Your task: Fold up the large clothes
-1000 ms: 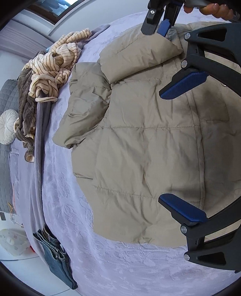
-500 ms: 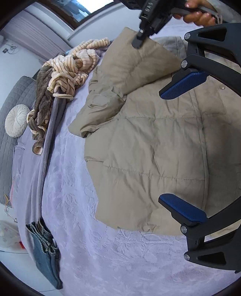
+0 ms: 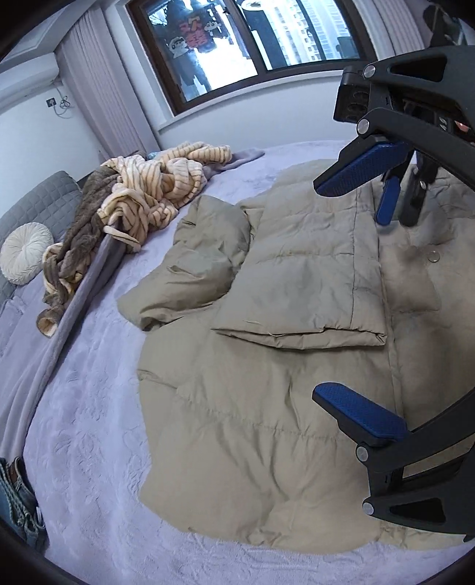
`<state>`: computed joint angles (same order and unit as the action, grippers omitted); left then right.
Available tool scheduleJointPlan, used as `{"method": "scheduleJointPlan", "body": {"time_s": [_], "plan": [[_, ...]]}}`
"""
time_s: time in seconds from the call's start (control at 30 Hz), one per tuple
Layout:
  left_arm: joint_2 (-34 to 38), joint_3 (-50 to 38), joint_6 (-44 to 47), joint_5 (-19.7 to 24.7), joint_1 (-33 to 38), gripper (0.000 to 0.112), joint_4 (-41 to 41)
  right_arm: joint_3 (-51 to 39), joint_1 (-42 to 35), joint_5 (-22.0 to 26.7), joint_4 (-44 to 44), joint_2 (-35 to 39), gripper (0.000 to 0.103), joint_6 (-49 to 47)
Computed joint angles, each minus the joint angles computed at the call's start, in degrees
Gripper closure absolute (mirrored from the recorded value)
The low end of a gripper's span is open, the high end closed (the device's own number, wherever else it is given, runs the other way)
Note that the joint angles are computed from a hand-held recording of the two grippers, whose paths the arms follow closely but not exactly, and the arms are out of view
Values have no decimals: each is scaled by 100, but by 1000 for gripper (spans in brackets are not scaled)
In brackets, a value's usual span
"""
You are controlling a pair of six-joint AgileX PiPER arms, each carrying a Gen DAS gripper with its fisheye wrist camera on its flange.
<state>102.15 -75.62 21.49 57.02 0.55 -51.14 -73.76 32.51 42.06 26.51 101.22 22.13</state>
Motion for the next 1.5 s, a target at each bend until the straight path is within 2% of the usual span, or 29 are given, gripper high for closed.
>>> {"method": "scheduleJointPlan", "body": {"time_s": [0.1,0.17,0.2,0.23,0.27,0.3,0.37,0.4,0.43,0.53,0.67,0.77,0.83,0.9,0.97,1.0,1.03,1.1,1.17,1.2,1.23,1.3,1.37,1.5], "plan": [[275,-153,-197,-133,-377,11,253,1493,-746,-380,535,-941,35,23],[460,-303,-384,-233,-628,25,453,2402,-1355,-640,1061,-1555,35,-117],[575,-414,-497,-235,-733,45,557,2881,-1768,-800,1561,-1863,35,-412],[687,-531,-646,-238,-837,74,686,3257,-2123,-947,2085,-2096,35,-774],[796,-658,-771,-201,-922,90,817,3577,-2450,-1075,2532,-2297,35,-1073],[853,-736,-842,-179,-982,101,890,3822,-2728,-1195,2911,-2440,35,-1310],[623,-611,-904,-468,-1107,102,1066,4086,-3139,-1374,3447,-2549,37,-1661],[478,-535,-878,-562,-1136,102,1139,4089,-3261,-1444,3413,-2520,60,-1647],[329,-460,-912,-623,-1163,102,1247,3968,-3340,-1390,3177,-2402,99,-1523],[16,-162,-983,-776,-1119,102,1583,3676,-3225,-1380,3157,-2279,99,-1851],[133,75,-1150,-884,-1024,102,1987,3332,-2903,-1356,2232,-1917,99,-1289],[215,132,-1239,-1034,-993,98,2083,3592,-2940,-1553,2790,-1717,99,-1798],[95,167,-1550,-1170,-1009,86,2450,3669,-2975,-1605,2998,-1723,99,-1907],[-49,147,-2007,-1257,-1075,77,3093,3574,-3013,-1402,2649,-1788,98,-1583],[-227,128,-2415,-1272,-1093,76,3727,3386,-3042,-934,1979,-1913,85,-1069],[-301,122,-2346,-1237,-1006,76,3755,3307,-3029,-693,1705,-2030,69,-864],[-384,122,-2237,-1215,-916,76,3684,3292,-2965,-558,1467,-2218,60,-650],[-570,172,-1883,-1184,-716,76,3413,3181,-2756,-185,974,-2600,60,-385],[-615,3,-1722,-1138,-761,76,3241,2965,-2393,-168,84,-2918,71,188],[-585,-114,-1577,-1068,-794,76,3092,2796,-2287,-144,-340,-2964,83,381],[-498,-277,-1488,-990,-870,76,2972,2612,-2236,-131,-716,-2910,84,582],[-250,-628,-1532,-916,-1134,76,3016,2279,-2389,-232,-927,-2591,84,491],[1,-848,-1944,-997,-1443,76,3588,1930,-2546,-379,-778,-2100,84,99],[735,-1185,-2600,-992,-1702,76,4186,1212,-2424,-363,-1517,-920,84,213]]}}
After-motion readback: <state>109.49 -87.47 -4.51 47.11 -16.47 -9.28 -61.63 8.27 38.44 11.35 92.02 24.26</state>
